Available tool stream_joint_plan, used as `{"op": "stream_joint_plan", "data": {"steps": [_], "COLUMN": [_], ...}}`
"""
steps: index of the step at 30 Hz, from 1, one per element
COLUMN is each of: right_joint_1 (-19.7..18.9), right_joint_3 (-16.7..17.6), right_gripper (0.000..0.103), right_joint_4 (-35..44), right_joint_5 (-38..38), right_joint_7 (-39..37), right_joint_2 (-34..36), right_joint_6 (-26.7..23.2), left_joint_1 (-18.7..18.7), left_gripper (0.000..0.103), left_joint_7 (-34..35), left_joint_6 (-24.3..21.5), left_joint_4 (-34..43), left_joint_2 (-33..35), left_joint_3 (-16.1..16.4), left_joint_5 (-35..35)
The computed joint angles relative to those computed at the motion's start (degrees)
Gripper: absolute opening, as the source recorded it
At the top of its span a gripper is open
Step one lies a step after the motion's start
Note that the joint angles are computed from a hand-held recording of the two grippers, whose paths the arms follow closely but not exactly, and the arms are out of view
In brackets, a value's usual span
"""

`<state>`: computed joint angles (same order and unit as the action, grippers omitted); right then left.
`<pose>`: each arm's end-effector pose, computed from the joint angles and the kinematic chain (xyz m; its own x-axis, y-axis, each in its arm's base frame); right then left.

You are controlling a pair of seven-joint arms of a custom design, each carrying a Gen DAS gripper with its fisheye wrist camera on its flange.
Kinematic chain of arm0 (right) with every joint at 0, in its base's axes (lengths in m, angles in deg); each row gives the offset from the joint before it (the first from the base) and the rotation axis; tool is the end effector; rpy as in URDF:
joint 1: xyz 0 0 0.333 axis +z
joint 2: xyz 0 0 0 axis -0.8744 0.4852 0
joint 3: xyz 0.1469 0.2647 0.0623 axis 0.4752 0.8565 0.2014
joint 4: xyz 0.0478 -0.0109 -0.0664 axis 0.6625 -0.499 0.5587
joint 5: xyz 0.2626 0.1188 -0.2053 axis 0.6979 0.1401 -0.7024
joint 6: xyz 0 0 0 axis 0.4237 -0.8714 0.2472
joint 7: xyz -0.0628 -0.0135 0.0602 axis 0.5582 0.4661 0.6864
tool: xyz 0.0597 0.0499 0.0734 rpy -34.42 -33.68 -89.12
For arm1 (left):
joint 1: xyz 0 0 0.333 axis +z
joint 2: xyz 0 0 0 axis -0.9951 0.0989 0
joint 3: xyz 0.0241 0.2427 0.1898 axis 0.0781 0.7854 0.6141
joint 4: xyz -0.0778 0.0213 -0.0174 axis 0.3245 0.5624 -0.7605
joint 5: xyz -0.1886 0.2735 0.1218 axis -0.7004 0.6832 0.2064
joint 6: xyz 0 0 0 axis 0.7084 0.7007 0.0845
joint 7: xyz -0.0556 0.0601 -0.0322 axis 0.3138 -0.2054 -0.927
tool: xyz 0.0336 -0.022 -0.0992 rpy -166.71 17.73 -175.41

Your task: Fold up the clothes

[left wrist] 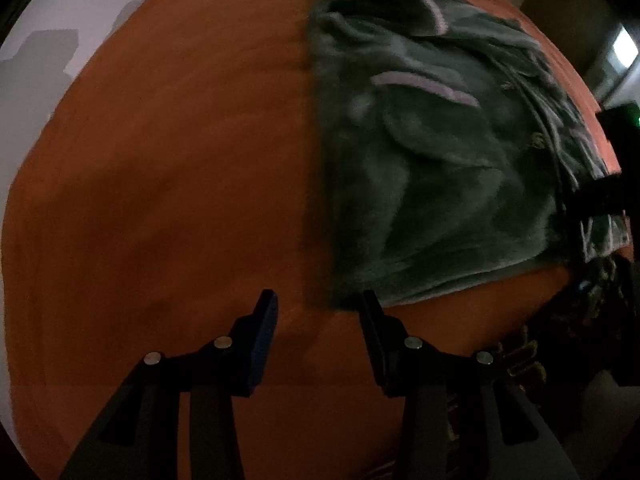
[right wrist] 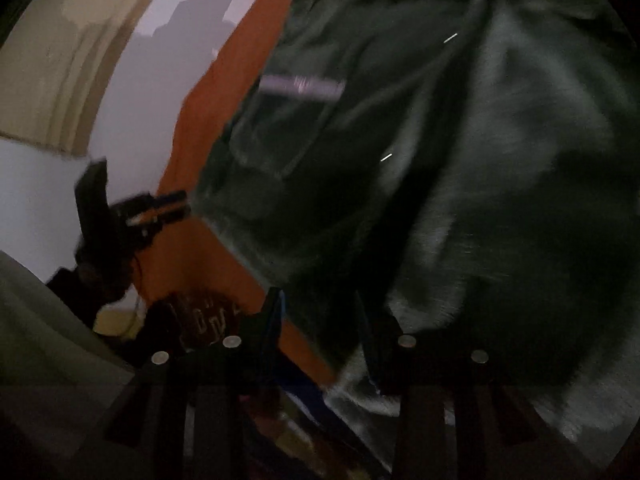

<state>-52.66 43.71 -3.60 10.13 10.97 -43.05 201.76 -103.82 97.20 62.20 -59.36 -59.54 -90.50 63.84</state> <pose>0.6596 0.2209 0.4113 0.2863 -0.6843 -0.6706 -0.9564 -0.2460 -0.1573 0.4142 -0.2952 0.5601 0.0474 -0.9984 0.0304 -0.9563 -0.0542 -0.2872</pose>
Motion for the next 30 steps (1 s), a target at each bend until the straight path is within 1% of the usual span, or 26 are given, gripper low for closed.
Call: {"op": "stream_joint_plan", "data": {"steps": [3, 5, 6, 7, 9, 10, 12, 14, 16, 18, 20, 22, 24, 25, 26, 27, 28, 29, 30], "right_joint_1": [0.1, -0.8, -0.8, -0.9, -0.8, -0.7, -0.1, -0.7, -1.0, -0.1, 0.8, 1.2, 1.1, 0.9, 0.8, 0.7, 0.7, 0.7, 0.8], "right_joint_3": [0.5, 1.4, 1.5, 1.6, 1.3, 0.6, -0.6, -1.3, -1.5, -1.7, -1.6, -1.6, -1.6, -1.5, -1.5, -1.5, -1.4, -1.4, -1.4], "right_gripper": [0.035, 0.033, 0.015, 0.005, 0.005, 0.005, 0.005, 0.003, 0.003, 0.003, 0.003, 0.003, 0.003, 0.003, 0.003, 0.003, 0.003, 0.003, 0.003], "right_joint_4": [1.0, -1.2, -1.8, -2.8, -5.2, -8.0, -11.3, -15.5, -18.4, -18.7, -18.4, -17.9, -17.3, -17.3, -17.4, -17.5, -17.4, -17.3, -17.2], "right_joint_5": [1.8, 5.1, 5.8, 5.9, 5.7, 4.7, 3.3, 4.9, 6.9, 6.3, 5.3, 4.5, 4.6, 4.7, 4.8, 4.9, 4.8, 4.7, 4.7], "right_joint_7": [2.8, 3.1, 2.9, 2.1, 0.8, 0.5, 2.0, 3.9, 4.2, 4.4, 4.2, 4.3, 4.7, 4.6, 4.5, 4.3, 4.2, 4.1, 4.2], "right_joint_2": [2.1, 1.6, 1.4, 0.6, -1.4, -3.6, -6.1, -8.2, -9.7, -10.0, -10.0, -9.7, -9.1, -9.1, -9.1, -9.1, -9.0, -8.8, -8.8], "right_joint_6": [0.5, 2.3, 3.1, 3.6, 4.3, 4.5, 4.7, 5.4, 7.1, 8.5, 9.4, 9.6, 9.3, 9.2, 9.1, 9.1, 9.0, 9.0, 9.1], "left_joint_1": [-0.2, -0.3, -0.3, -0.3, -0.1, 0.0, 0.4, 0.9, 1.2, 1.2, 1.1, 1.0, 1.1, 1.2, 1.2, 1.2, 1.1, 1.1, 1.1], "left_gripper": [0.044, 0.045, 0.045, 0.045, 0.046, 0.046, 0.048, 0.051, 0.052, 0.052, 0.052, 0.052, 0.052, 0.047, 0.033, 0.026, 0.019, 0.016, 0.015], "left_joint_7": [0.1, 0.6, 1.0, 0.9, 0.9, 0.8, 0.7, 0.2, 0.5, 1.3, 3.2, 4.9, 4.7, 4.6, 4.5, 4.5, 4.4, 3.6, 2.8], "left_joint_6": [4.1, 6.5, 7.6, 8.1, 9.2, 10.1, 11.7, 12.5, 12.4, 12.0, 11.4, 12.1, 13.9, 14.1, 14.0, 14.0, 14.0, 13.6, 13.2], "left_joint_4": [-1.6, -2.0, -2.1, -2.1, -2.6, -3.3, -4.5, -5.2, -5.7, -5.7, -5.8, -7.5, -9.0, -9.1, -9.3, -9.4, -8.8, -8.4, -8.0], "left_joint_2": [-0.1, 0.5, 1.0, 1.3, 1.2, 0.7, -0.3, -0.8, -1.3, -0.7, -0.4, -1.5, -2.5, -2.5, -2.8, -3.0, -2.3, -2.1, -1.9], "left_joint_3": [0.3, 0.4, 0.5, 0.5, 0.8, 1.0, 1.6, 2.0, 2.3, 2.4, 2.7, 3.2, 3.4, 3.4, 3.2, 3.1, 2.9, 2.6, 2.3], "left_joint_5": [-2.1, -3.5, -4.3, -4.9, -6.2, -7.2, -9.1, -9.7, -10.5, -11.4, -13.9, -17.6, -19.5, -19.6, -19.1, -18.7, -18.4, -17.5, -16.7]}}
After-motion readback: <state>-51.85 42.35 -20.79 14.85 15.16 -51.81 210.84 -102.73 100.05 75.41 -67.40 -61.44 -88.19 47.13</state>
